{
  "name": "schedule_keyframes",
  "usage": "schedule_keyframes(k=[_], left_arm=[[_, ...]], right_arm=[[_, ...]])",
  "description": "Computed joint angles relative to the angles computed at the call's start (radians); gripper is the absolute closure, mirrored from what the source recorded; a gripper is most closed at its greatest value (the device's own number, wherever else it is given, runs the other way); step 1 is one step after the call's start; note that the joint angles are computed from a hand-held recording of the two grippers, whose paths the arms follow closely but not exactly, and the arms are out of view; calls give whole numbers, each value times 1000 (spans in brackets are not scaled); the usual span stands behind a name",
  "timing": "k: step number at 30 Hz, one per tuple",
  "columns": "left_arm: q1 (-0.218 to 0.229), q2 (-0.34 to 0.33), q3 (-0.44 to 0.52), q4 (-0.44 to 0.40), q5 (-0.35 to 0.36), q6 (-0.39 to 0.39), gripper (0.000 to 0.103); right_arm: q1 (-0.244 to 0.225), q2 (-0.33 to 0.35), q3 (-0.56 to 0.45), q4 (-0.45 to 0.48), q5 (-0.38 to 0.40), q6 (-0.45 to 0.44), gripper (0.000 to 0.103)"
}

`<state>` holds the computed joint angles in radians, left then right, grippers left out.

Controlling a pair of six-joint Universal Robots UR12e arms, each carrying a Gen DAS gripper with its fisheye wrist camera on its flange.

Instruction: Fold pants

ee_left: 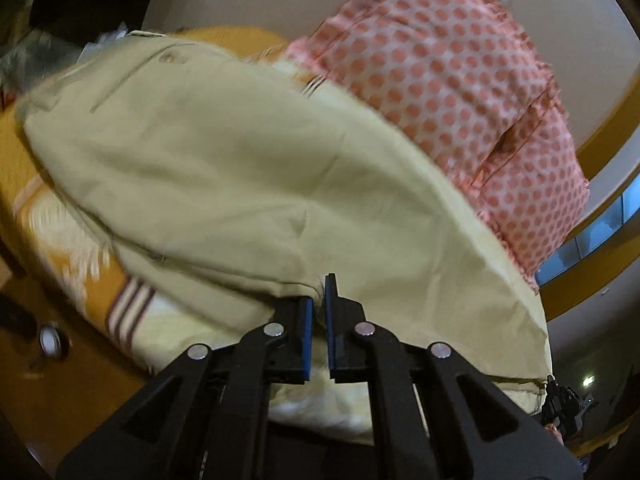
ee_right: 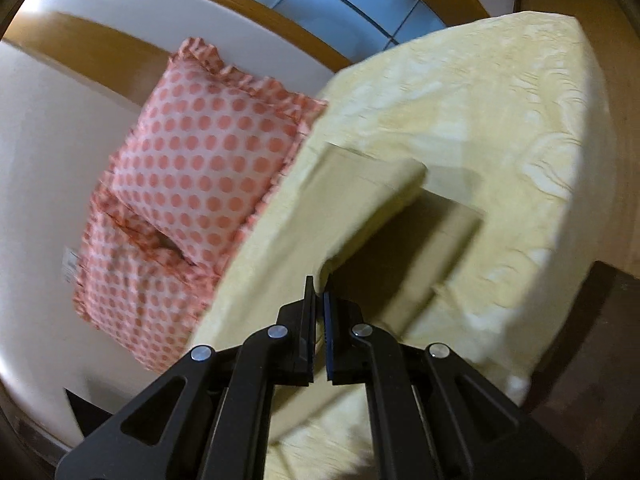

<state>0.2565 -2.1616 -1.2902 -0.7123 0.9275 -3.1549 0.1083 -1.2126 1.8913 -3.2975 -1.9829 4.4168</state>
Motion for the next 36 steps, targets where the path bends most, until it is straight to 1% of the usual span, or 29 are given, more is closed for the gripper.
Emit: schedule_keyframes(k=[2,3,4,5,6,7,9,10,11,13,15,16,17,18,19,20,22,24,25,26,27,28,29,30,31,32,34,35,36], left_arm=[[6,5,-23,34,-13,-14,91],[8,12,-38,65,-13,-16,87],[9,19,-52,90,-12,-15,76],[11,27,-66,122,-9,-15,60],[9,31,-75,147,9,-20,50],[5,39,-90,199,42,-32,39],[3,45,-101,234,60,-28,37],[4,48,-105,244,65,-27,33],[6,50,-109,260,67,-34,30],[11,54,-121,292,72,-48,30],[15,57,-130,332,85,-73,29],[18,56,-134,356,90,-88,27],[19,56,-136,377,96,-105,27],[21,54,-138,403,104,-123,26],[24,52,-138,422,107,-138,24],[25,50,-137,428,111,-144,22],[29,45,-132,440,121,-159,20],[32,39,-124,437,127,-166,18],[35,35,-120,435,131,-181,18],[37,33,-118,435,129,-191,17],[40,29,-114,433,125,-209,16],[44,26,-112,433,119,-225,15],[48,23,-111,433,112,-244,15],[50,21,-111,434,108,-255,15],[52,20,-111,434,101,-266,14],[54,19,-111,430,92,-272,13],[58,16,-110,429,74,-289,13],[60,14,-109,431,64,-297,13],[63,12,-109,431,57,-304,12]], right_arm=[[19,-18,0,73,-77,8,68],[34,-24,0,97,-148,11,35],[48,-25,0,106,-215,11,25],[57,-26,0,108,-259,3,25],[58,-29,1,124,-281,-1,25],[55,-30,2,135,-280,2,28],[41,-27,5,146,-241,13,34],[37,-23,6,142,-224,12,40],[36,-15,3,131,-219,0,43],[44,-1,-13,136,-236,-45,50],[45,16,-24,102,-212,-90,58],[44,22,-29,94,-198,-111,68],[43,30,-38,94,-185,-125,73],[48,40,-46,92,-209,-139,80],[50,46,-50,85,-226,-156,92],[49,48,-52,88,-231,-163,97],[48,55,-64,58,-234,-196,98],[51,68,-101,16,-229,-295,98],[53,75,-126,-7,-212,-353,98],[56,91,-169,-36,-173,-437,98],[58,104,-202,-56,-137,-491,98],[61,123,-248,-74,-82,-556,98],[67,151,-311,-81,-2,-627,98],[70,168,-347,-80,53,-662,98],[76,198,-408,-65,149,-715,98],[82,225,-462,-36,232,-758,98],[103,292,-589,76,401,-854,98],[117,331,-663,173,491,-910,98],[126,356,-710,253,539,-952,98]])
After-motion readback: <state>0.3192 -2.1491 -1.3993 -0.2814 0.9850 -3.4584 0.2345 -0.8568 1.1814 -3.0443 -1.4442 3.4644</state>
